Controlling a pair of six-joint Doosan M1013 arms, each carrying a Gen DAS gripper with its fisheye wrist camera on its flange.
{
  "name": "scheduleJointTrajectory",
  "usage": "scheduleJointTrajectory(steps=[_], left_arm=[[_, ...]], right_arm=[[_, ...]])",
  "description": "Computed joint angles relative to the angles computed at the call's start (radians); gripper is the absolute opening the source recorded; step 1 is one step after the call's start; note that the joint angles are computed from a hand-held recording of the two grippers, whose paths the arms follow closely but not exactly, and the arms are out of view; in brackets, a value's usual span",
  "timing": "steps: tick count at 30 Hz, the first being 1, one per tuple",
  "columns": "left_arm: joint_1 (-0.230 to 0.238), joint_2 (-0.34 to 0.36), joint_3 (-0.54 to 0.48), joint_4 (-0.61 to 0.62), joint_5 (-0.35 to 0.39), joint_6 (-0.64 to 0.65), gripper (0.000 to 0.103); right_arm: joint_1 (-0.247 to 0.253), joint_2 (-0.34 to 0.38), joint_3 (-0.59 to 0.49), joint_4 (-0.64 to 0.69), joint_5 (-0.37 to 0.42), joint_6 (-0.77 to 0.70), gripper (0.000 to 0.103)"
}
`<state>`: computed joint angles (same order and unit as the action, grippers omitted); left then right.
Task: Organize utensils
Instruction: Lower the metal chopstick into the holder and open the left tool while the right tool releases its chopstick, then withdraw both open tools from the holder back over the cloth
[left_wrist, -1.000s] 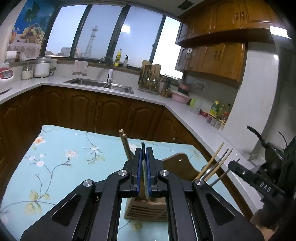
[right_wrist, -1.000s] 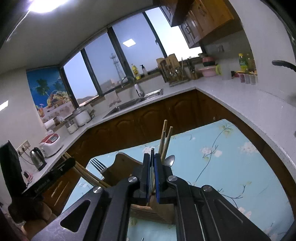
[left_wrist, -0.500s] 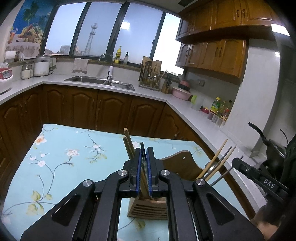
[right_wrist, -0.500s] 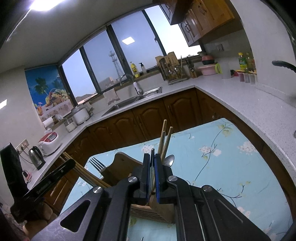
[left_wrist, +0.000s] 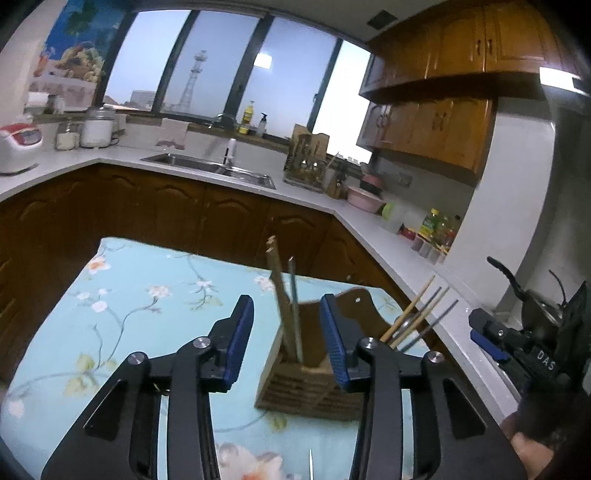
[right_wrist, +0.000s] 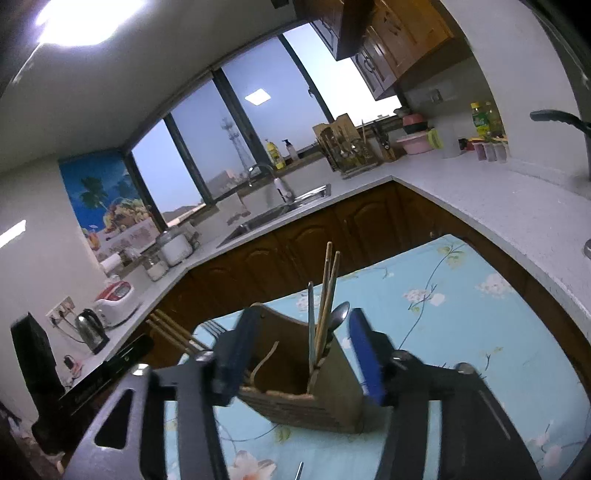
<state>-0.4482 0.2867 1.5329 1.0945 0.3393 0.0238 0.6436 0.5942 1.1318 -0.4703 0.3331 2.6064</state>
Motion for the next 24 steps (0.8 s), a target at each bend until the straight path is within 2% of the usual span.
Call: scheduleJointTrajectory(steps=[1,3,4,5,7,9,14,16,20,24], left_arm=[[-0.001,-0.009,0.015,0.011,0.001,-0.023,0.045],[-0.005,-0.026,0.046,0.032,0.01,-0.064,0.05],[-0.009,-0.035,0.065,0.042,0.018,-0.08,0.059],[-0.017,-0.044,0.083,0.049,0.04,-0.094,0.074],[-0.029,-0.06,0.12,0.088,0.066,-0.152,0.086],[-0.035,-0.077,0.155,0.09,0.067,-0.162,0.087],[-0.052,-0.114,0.226,0.056,0.085,-0.184,0.087],[-0.064,-0.131,0.259,0.083,0.093,-0.24,0.087],[-0.085,-0.158,0.308,0.125,0.11,-0.315,0.087],[-0.122,-0.179,0.343,0.194,0.162,-0.377,0.087]], right_arm=[[0.002,-0.008,0.016,-0.034,-0.009,0.036,0.067],[0.009,-0.025,0.055,-0.095,-0.017,0.106,0.069],[0.01,-0.03,0.067,-0.094,-0.02,0.111,0.069],[0.014,-0.039,0.087,-0.088,-0.02,0.114,0.069],[0.026,-0.052,0.121,-0.138,-0.009,0.174,0.072],[0.043,-0.074,0.175,-0.212,-0.007,0.252,0.077],[0.074,-0.111,0.261,-0.266,0.002,0.321,0.077],[0.081,-0.124,0.285,-0.283,-0.002,0.344,0.077],[0.104,-0.147,0.334,-0.414,-0.003,0.451,0.081],[0.122,-0.166,0.362,-0.441,0.0,0.44,0.083]])
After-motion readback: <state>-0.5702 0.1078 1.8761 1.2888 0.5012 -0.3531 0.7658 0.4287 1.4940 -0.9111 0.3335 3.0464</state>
